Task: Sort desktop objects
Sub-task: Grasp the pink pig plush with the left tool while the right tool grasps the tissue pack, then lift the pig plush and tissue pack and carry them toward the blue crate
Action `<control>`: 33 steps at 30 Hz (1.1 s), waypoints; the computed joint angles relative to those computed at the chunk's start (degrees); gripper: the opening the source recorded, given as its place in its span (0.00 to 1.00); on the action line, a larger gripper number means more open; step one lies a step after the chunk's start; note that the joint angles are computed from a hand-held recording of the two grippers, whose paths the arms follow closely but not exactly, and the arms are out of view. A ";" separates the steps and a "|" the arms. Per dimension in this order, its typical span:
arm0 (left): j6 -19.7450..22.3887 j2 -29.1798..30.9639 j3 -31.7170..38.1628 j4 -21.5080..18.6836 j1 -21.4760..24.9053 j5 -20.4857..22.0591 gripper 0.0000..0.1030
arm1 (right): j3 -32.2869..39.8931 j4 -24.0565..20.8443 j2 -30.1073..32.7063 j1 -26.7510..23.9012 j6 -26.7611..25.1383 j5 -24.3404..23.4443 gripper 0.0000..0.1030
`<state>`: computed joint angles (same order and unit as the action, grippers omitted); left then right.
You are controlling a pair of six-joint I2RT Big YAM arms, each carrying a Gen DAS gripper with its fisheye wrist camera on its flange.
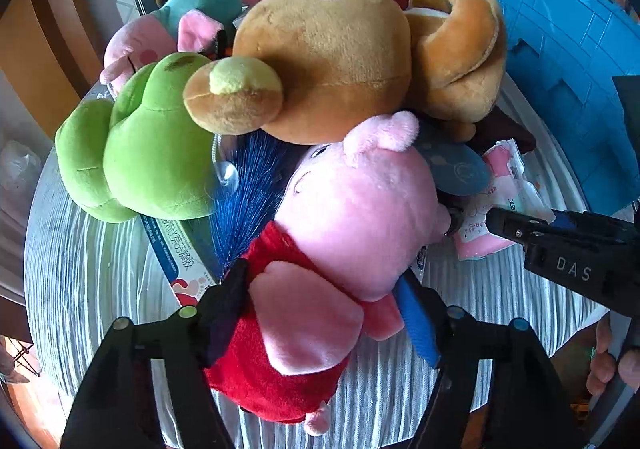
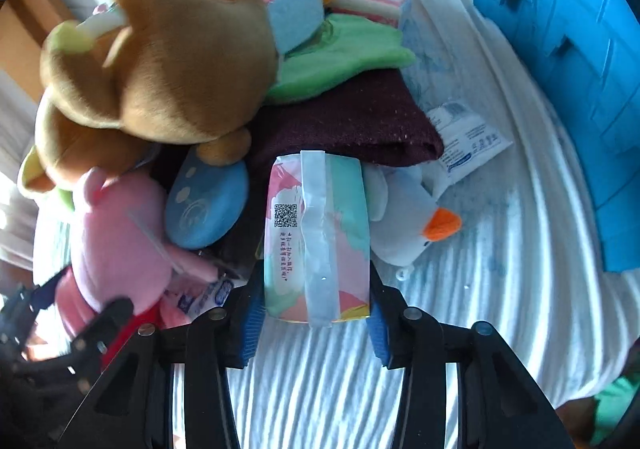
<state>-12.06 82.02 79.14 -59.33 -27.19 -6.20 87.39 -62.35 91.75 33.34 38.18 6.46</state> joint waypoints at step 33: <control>-0.80 2.11 1.89 1.86 -1.69 -4.76 0.59 | 0.95 -2.94 -3.02 1.72 -1.49 4.89 0.41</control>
